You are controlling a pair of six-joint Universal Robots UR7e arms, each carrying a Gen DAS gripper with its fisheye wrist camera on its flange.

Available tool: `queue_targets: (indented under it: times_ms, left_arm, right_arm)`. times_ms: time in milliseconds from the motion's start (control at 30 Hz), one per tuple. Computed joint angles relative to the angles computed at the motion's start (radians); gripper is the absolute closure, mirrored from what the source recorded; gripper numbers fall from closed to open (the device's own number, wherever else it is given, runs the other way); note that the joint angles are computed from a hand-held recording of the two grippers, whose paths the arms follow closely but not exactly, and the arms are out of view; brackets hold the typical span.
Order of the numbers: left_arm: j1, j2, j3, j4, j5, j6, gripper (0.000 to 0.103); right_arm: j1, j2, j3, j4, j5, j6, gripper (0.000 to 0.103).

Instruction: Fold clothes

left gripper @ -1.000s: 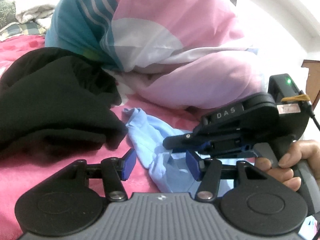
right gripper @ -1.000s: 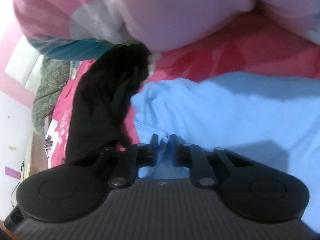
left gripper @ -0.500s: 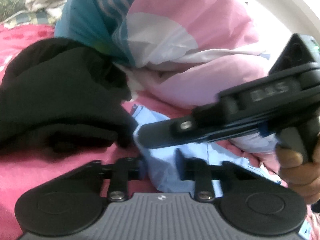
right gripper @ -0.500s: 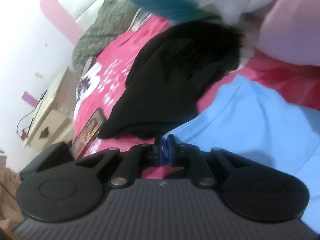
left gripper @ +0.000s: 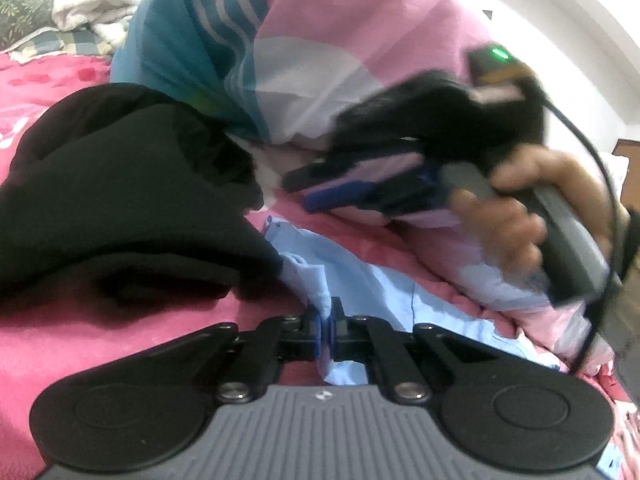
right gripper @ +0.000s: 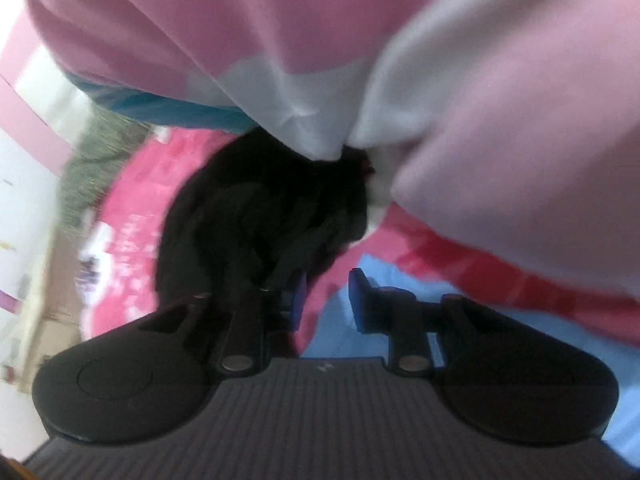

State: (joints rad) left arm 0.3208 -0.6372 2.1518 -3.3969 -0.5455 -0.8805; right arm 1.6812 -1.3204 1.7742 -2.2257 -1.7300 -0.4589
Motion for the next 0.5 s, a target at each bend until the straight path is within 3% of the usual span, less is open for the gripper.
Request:
queue_targets:
  times_ms: [233,267,333,500]
  left_arm:
    - [-0.012,0.008,-0.001,-0.014,0.006,0.037,0.099]
    - [-0.014,0.009,0.0,-0.015,0.008,0.039,0.099]
    - [-0.016,0.007,0.003,-0.014,0.011,0.037,0.099]
    - [-0.023,0.002,0.013,-0.015,0.028,0.017,0.099]
  right_arm:
    - [0.068,0.087,-0.008,-0.022,-0.233,-0.003,0.079]
    - [0.069,0.089,0.001,-0.04,-0.246,-0.01,0.081]
    - [0.068,0.085,0.025,-0.087,-0.262,-0.032,0.096]
    - [0.033,0.027,0.066,-0.114,-0.111,-0.073,0.1]
